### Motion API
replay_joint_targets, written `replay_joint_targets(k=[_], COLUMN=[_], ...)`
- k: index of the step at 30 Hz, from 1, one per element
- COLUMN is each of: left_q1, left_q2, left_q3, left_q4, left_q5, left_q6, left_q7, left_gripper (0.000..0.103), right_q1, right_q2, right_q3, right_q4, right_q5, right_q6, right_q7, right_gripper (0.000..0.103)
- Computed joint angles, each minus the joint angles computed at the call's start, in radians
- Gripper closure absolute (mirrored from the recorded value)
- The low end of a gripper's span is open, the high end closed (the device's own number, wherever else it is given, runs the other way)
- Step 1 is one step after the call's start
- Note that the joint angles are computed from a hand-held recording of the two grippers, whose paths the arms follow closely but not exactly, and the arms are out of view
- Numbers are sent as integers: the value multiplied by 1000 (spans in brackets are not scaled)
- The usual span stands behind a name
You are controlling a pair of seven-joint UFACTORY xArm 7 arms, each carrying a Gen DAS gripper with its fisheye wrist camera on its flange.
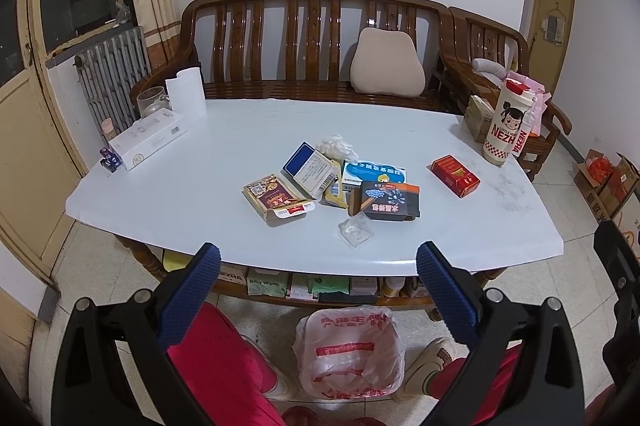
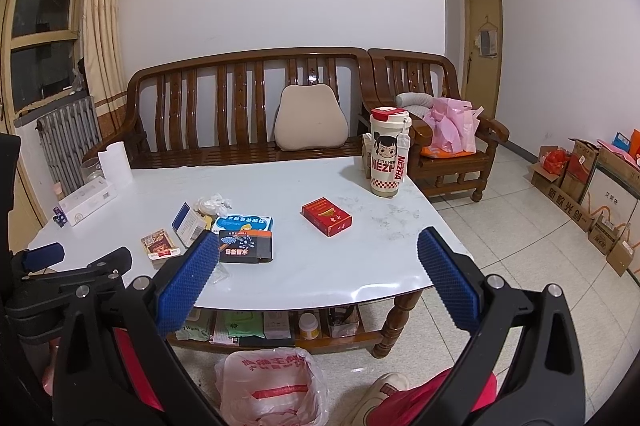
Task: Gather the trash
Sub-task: 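Move both tools toward the red pack and the gold-purple pack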
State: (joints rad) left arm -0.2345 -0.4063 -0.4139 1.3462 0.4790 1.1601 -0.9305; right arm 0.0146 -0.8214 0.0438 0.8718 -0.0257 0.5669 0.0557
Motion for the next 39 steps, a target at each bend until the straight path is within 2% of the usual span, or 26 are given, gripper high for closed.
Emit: replay_joint_targets(k=[5, 8, 11, 15, 18, 21, 24, 28, 30, 33, 35, 39], left_q1=[1, 0, -15, -43, -40, -30, -18, 1, 8, 19, 27, 49], left_q2=[17, 50, 73, 96, 156, 225, 286, 361, 406, 473, 502, 565], left_q3=[10, 17, 51, 143, 191, 230, 260, 284, 294, 311, 321, 337], left_q4=[21, 58, 79, 91, 167, 257, 342, 445, 504, 585, 614, 670], left_q5=[-10, -14, -51, -195, -300, -380, -441, -466, -470, -486, -507, -558], left_q6=[10, 32, 34, -21, 35, 105, 163, 228, 266, 316, 334, 377], left_q7=[10, 27, 62, 183, 261, 320, 357, 362, 361, 355, 348, 324], left_gripper=[7, 7, 7, 7, 7, 7, 7, 7, 7, 7, 7, 7], right_q1=[-12, 22, 60, 81, 113, 92, 82, 36, 10, -28, -56, -81], right_q2=[11, 49, 127, 242, 347, 448, 559, 688, 756, 885, 995, 1170], right_q3=[7, -20, -55, -80, -119, -119, -139, -127, -110, -94, -76, -31], right_q4=[7, 42, 109, 204, 314, 418, 553, 721, 811, 996, 1161, 1425], right_q5=[-14, 0, 25, 39, 94, 107, 180, 221, 202, 240, 264, 238], right_q6=[-12, -4, 13, 32, 110, 165, 228, 310, 344, 472, 596, 764], right_q7=[3, -33, -95, -194, -297, -364, -441, -492, -506, -569, -598, -615], right_gripper=[6, 6, 6, 6, 6, 6, 6, 6, 6, 6, 6, 6])
